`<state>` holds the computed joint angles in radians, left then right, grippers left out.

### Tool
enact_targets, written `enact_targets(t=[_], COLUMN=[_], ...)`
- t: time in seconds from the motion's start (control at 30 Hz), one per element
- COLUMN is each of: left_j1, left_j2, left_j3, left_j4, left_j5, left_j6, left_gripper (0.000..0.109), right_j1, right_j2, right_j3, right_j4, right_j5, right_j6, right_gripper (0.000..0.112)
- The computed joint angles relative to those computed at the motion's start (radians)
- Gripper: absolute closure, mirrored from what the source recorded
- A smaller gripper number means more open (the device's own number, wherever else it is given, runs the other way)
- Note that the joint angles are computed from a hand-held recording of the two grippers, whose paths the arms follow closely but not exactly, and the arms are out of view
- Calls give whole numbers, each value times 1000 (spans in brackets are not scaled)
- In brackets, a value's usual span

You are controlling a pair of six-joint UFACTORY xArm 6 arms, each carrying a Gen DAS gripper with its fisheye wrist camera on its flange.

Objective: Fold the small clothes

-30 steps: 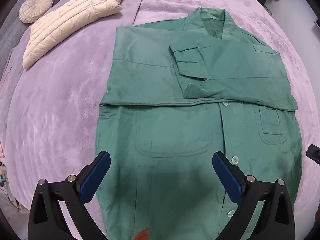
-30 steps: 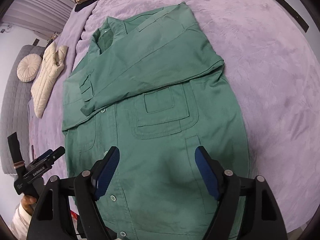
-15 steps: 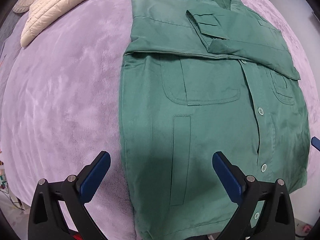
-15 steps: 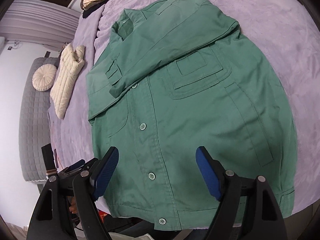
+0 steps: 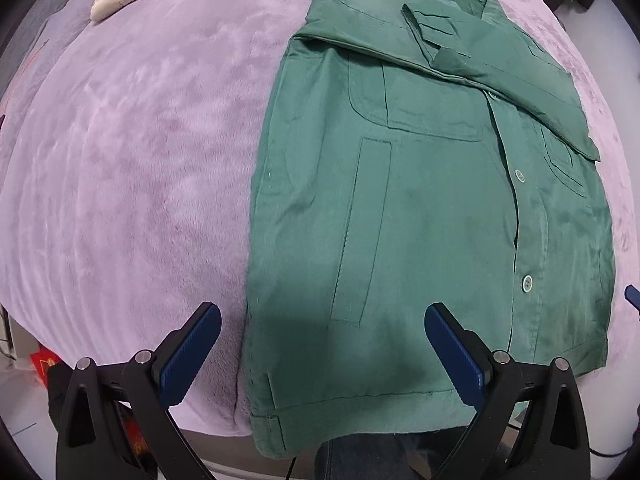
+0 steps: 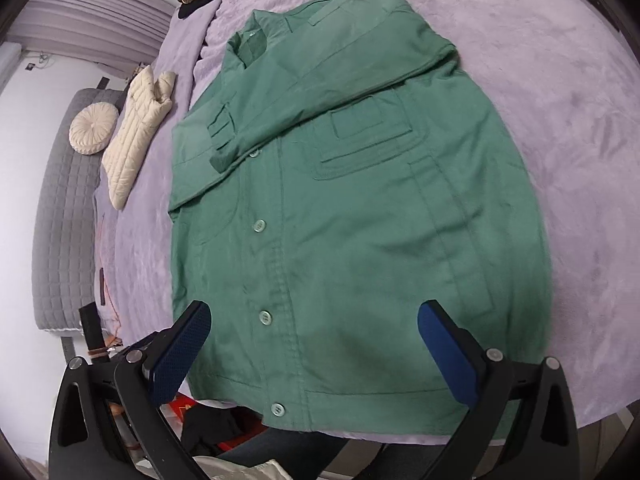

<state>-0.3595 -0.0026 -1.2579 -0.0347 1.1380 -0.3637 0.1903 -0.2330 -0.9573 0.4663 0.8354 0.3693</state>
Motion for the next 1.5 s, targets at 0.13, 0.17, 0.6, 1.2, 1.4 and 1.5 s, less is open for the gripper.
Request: enact_targets(t=[0.13, 0.17, 0.6, 1.2, 1.4, 1.5], left_j1=[14, 19, 9, 103, 190, 237], left_j2=[-56, -69, -113, -136, -98, -9], left_j3=[74, 94, 240, 190, 53, -69], left_j4=[-32, -38, -187, -350, -522, -603], left_j5=[-6, -9, -20, 48, 79, 87], left_j6=[-24, -27, 57, 236, 300, 316], left_gripper=[7, 7, 7, 92, 92, 92], right_j1=[-79, -93, -186, -155, -165, -144], right_j2=[-96, -116, -151, -161, -192, -153], right_j3=[118, 144, 283, 323, 295, 223], right_j4=[2, 3, 95, 424, 695, 756], right_j5=[80, 90, 153, 61, -41, -113], right_j6=[3, -7, -129, -217, -324, -335], right_gripper=[9, 9, 9, 103, 104, 104])
